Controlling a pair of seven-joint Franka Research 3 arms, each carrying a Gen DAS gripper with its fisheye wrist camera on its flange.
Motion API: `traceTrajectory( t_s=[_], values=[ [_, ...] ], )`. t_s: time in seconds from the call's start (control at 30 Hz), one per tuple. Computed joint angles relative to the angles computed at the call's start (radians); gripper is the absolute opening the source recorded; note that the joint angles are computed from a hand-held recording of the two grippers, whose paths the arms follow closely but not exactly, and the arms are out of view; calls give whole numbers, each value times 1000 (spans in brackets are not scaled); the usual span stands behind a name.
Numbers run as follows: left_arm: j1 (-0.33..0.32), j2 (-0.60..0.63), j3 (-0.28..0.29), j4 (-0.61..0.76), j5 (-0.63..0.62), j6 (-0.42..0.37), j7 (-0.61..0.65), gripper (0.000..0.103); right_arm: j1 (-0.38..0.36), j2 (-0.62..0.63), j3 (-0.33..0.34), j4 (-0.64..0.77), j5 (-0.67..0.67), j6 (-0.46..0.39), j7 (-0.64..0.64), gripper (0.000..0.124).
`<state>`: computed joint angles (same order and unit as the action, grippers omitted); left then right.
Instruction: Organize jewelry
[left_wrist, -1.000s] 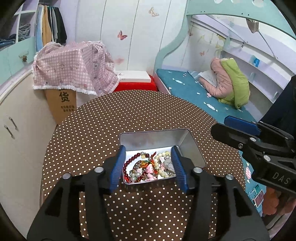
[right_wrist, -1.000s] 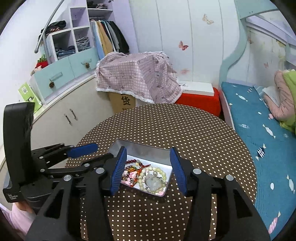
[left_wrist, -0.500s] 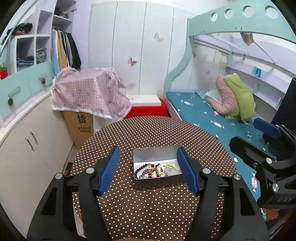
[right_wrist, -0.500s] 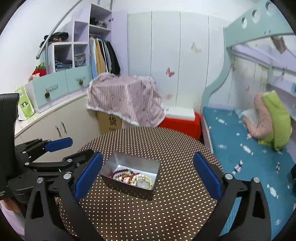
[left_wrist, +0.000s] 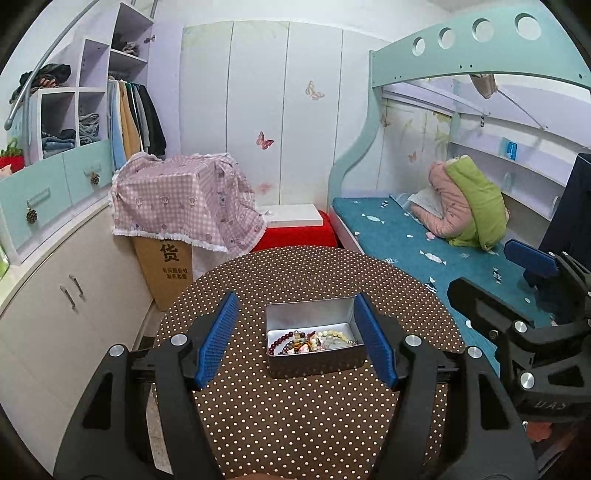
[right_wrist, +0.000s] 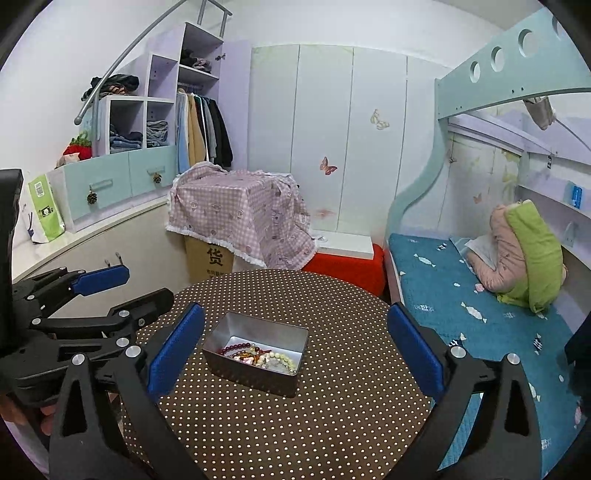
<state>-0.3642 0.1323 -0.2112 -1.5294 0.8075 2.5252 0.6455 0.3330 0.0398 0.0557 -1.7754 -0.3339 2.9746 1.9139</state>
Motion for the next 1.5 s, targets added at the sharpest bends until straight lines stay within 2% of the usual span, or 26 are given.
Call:
traceTrajectory(
  t_s=[0.23, 0.73, 1.5],
  values=[
    [-7, 6, 1, 11, 8, -13, -8, 69, -5, -11, -1, -12, -18, -2, 23, 95],
    [-8, 6, 1, 21, 6, -17, -2, 70, -17, -18, 5, -8, -65, -19, 83, 95],
    [-11, -7, -6, 20, 22, -40, -7, 71, -31, -34, 16, -26, -17, -17, 51, 95]
  ],
)
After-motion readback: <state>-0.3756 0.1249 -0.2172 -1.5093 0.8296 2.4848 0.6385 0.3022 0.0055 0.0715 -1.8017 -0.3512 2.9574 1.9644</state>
